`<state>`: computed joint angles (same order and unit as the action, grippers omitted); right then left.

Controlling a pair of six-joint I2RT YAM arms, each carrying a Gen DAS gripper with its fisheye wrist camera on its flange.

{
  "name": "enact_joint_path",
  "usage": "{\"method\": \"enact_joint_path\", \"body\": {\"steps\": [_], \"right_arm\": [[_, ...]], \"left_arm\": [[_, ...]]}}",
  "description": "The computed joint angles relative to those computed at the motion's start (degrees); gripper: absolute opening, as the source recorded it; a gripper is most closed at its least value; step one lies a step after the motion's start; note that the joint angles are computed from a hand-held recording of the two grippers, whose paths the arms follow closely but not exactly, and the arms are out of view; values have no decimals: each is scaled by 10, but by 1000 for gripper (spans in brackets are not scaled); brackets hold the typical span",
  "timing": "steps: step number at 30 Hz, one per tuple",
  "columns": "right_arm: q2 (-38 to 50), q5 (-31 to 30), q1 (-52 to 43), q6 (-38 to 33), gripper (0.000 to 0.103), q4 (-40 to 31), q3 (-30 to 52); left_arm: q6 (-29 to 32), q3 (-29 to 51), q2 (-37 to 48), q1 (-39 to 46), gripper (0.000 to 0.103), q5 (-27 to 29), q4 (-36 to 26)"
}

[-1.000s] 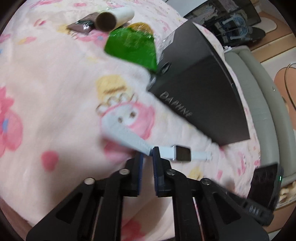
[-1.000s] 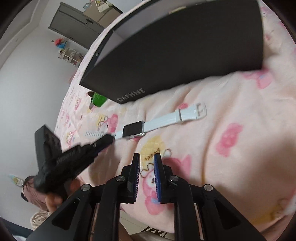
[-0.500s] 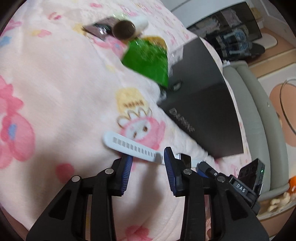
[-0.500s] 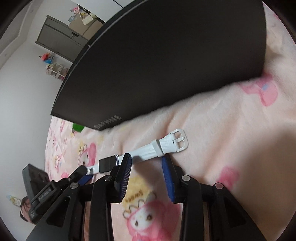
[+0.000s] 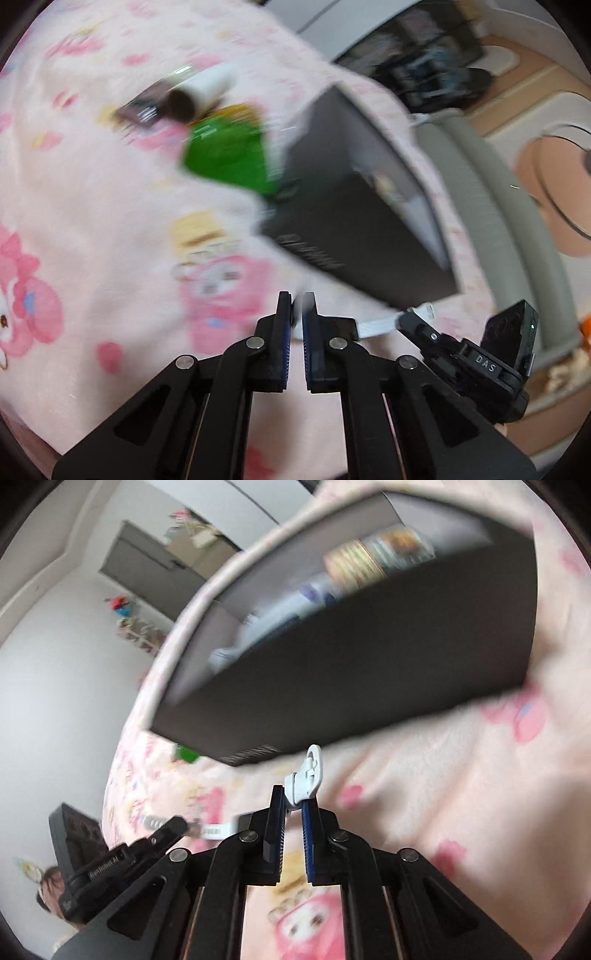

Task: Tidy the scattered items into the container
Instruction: 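Lower the watch into the box and open the right gripper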

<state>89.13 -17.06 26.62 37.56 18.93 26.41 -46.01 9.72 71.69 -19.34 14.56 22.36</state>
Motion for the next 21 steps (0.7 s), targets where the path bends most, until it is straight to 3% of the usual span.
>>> {"method": "enact_joint_path", "body": {"steps": [3,4,8,13,18,21], "right_arm": [[-110,20,3,-20,6,-53,-19],[-136,25,2,-19,6,-62,-20],[-200,-1,-54,-50,6,-106,-2],[-176,-4,-107,-111,6,-146,67],[-89,4,-137,-152,6,-171,140],[-36,22,-138,-160,7,-224,182]], "left_arm": [[13,42,-52,-50,4,-35,-66],[-4,69,-36,-90,4,-70,-69],[13,176,27,-140,4,-109,-77],[53,307,125,-95,4,-68,-85],[55,415,214,-83,4,-75,-175],[47,455,264,-82,4,-64,-217]]}}
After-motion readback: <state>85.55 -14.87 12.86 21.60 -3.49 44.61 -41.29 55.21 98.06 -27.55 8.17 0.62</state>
